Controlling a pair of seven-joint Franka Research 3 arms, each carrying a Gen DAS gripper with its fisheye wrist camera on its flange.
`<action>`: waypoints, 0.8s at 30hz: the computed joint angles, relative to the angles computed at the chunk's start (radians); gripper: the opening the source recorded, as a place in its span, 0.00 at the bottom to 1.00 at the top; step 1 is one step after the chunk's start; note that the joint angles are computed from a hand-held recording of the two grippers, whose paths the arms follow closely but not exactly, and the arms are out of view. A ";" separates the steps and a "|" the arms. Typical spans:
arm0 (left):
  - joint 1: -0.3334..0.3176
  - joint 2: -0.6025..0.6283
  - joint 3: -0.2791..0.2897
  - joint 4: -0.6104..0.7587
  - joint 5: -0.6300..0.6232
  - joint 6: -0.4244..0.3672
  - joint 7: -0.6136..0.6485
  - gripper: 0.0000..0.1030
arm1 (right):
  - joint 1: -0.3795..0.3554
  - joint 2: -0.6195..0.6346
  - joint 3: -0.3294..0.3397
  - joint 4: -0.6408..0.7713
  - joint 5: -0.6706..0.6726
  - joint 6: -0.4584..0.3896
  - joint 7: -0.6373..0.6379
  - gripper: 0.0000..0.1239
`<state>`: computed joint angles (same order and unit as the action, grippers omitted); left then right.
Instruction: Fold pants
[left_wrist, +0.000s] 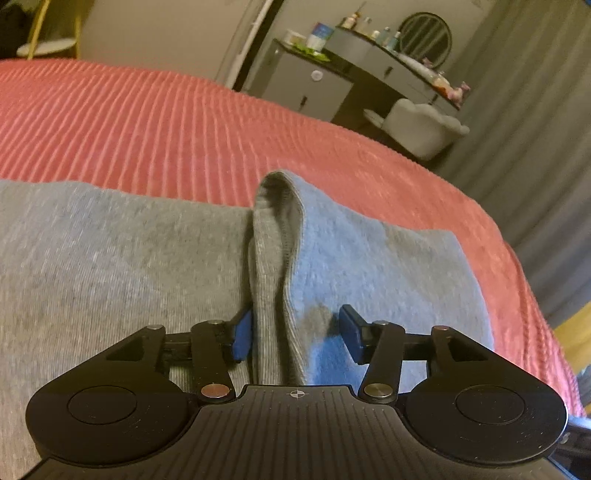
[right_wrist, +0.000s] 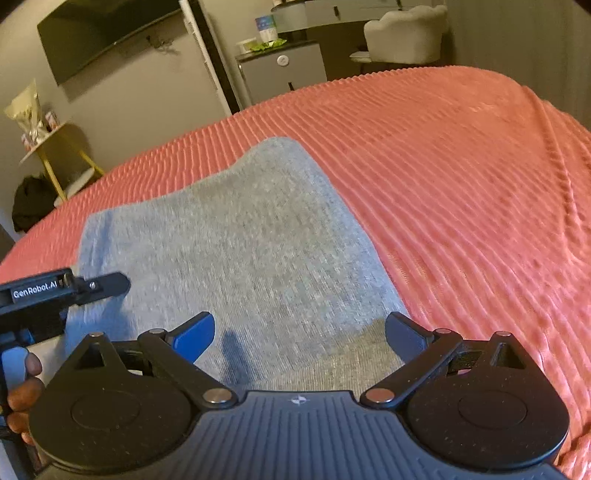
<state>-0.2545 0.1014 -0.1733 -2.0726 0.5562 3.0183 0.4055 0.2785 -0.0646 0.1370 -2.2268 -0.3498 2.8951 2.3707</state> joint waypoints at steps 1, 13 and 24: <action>-0.005 0.001 0.004 0.003 0.018 -0.005 -0.009 0.50 | 0.003 0.004 -0.003 0.005 0.018 -0.001 -0.018 0.80; 0.006 -0.008 0.008 -0.061 -0.206 0.168 0.046 0.16 | -0.007 0.006 -0.002 -0.005 -0.009 0.036 0.042 0.80; 0.054 -0.156 -0.031 -0.071 -0.303 -0.136 0.223 0.19 | -0.104 -0.055 0.048 -0.051 -0.408 0.132 0.391 0.63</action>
